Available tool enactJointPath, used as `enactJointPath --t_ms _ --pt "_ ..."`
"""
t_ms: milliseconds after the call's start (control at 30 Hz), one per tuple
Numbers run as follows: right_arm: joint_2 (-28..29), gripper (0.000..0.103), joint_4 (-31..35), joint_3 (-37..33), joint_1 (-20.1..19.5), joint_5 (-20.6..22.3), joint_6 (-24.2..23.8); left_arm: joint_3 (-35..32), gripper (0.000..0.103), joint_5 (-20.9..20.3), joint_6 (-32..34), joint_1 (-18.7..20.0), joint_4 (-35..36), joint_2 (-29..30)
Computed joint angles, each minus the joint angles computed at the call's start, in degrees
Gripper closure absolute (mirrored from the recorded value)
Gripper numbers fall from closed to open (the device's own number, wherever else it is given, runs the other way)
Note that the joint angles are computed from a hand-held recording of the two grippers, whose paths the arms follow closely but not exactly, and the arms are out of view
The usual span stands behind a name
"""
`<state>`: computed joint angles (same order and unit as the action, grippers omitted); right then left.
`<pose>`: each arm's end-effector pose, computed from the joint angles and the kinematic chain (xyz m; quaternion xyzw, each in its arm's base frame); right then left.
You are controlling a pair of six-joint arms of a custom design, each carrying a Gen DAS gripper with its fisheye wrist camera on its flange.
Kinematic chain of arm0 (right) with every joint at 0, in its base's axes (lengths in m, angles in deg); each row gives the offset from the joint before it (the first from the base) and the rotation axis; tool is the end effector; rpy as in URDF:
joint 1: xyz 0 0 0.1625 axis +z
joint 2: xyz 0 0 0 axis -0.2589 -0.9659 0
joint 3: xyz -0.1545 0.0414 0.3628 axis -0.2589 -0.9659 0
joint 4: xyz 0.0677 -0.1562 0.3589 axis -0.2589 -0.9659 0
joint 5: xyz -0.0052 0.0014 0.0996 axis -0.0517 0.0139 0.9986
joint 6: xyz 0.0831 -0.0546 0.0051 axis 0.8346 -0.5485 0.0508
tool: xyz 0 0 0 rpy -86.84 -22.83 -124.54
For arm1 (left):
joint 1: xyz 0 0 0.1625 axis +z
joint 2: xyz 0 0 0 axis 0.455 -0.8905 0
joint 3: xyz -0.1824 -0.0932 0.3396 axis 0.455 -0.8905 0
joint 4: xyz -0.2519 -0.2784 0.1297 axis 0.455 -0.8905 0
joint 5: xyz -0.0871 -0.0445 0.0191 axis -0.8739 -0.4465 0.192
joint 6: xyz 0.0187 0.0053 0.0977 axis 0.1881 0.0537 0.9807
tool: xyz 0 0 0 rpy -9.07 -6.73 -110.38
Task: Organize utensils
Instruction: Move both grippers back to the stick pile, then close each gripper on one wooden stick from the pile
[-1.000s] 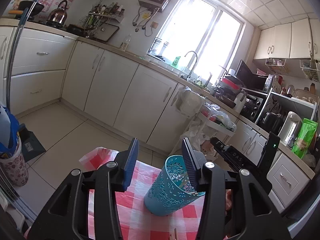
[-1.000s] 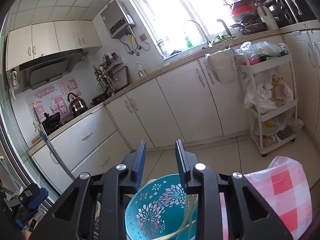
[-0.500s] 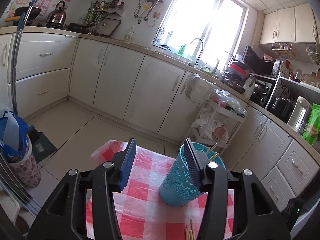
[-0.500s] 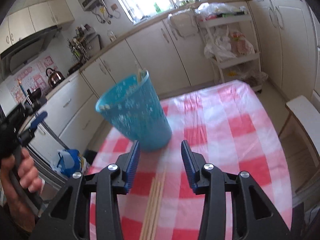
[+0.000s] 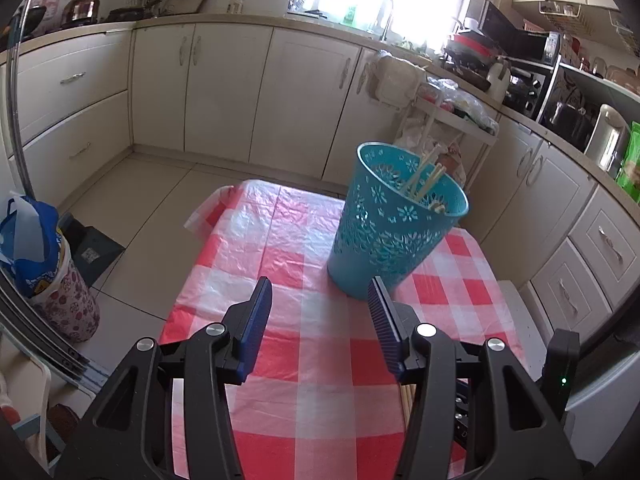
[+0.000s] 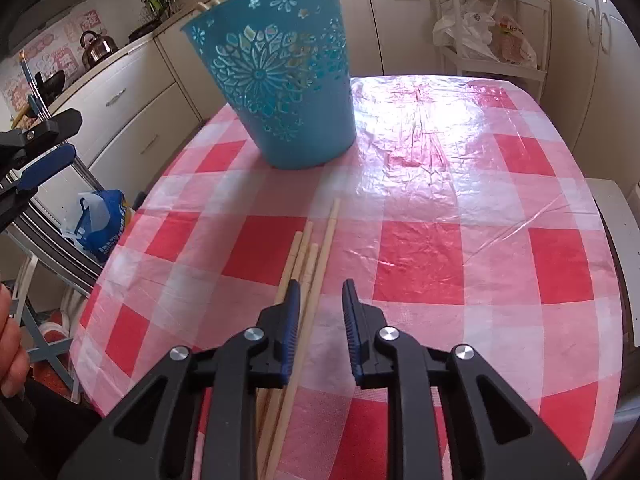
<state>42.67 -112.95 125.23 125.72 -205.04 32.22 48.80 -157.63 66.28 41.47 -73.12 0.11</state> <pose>0.2962 -0.5992 -0.0165 -0.0053 -0.8992 0.3370 0.2791 -0.0889 -0.6843 0.3037 0.2708 0.8999 -0.3025 0.1594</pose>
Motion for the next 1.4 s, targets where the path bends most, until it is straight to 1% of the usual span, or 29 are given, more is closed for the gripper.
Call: enactJointPath --t_ms 133,200,267,333,467,600,700,833,900,1100,1233,1267,1333,1400 --pt "0.9 0.082 1.6 -0.8 0.2 -2.0 -1.8 1.6 0.055 0.6 -0.1 0.1 2.6 -0.4" --pt "1.2 0.083 3.0 -1.3 0.5 -4.0 -2.2 2.5 0.055 1.0 0.3 0.0 4.0 -0.5" --pt "0.7 0.088 4.5 -0.6 0.7 -5.1 -1.5 3.9 0.055 1.5 1.6 -0.3 4.8 -0.5" --pt "-0.6 0.089 5.8 0.9 0.7 -5.5 0.0 5.1 0.055 2.2 3.2 -0.8 5.9 -0.2" --pt "-3.7 0.091 4.5 5.6 0.2 -3.7 2.6 7.5 0.055 3.2 6.5 -1.7 7.6 0.3" --pt "-5.9 0.092 0.0 9.5 -1.1 0.7 3.7 8.9 0.055 3.0 7.2 -2.0 9.1 0.6" --pt "-6.3 0.092 -1.5 10.4 -1.4 2.3 4.0 9.0 0.055 3.1 6.8 -1.9 10.7 1.0" --pt "-6.5 0.092 -2.2 10.7 -1.5 3.1 4.6 9.3 0.055 4.7 6.8 -1.8 10.9 1.5" --pt "-6.6 0.092 -2.3 11.0 -1.6 3.5 4.8 8.9 0.055 4.4 6.3 -1.5 11.8 1.7" --pt "-6.9 0.092 -2.2 11.3 -1.6 3.9 4.5 9.4 0.055 5.3 7.1 -1.7 11.1 1.9" --pt "-6.8 0.092 -1.1 10.9 -1.5 4.5 3.7 9.2 0.055 7.4 7.2 -1.8 10.5 2.3" --pt "-6.6 0.092 -0.8 10.7 -1.4 4.5 3.4 8.9 0.055 6.9 6.9 -1.7 10.8 2.2" --pt "-6.2 0.092 -0.4 10.1 -1.2 3.9 3.2 7.4 0.055 3.5 4.9 -0.9 14.0 2.1" --pt "-6.1 0.092 -0.5 10.0 -1.2 4.0 3.4 7.0 0.055 1.6 4.1 -0.6 14.8 2.0"
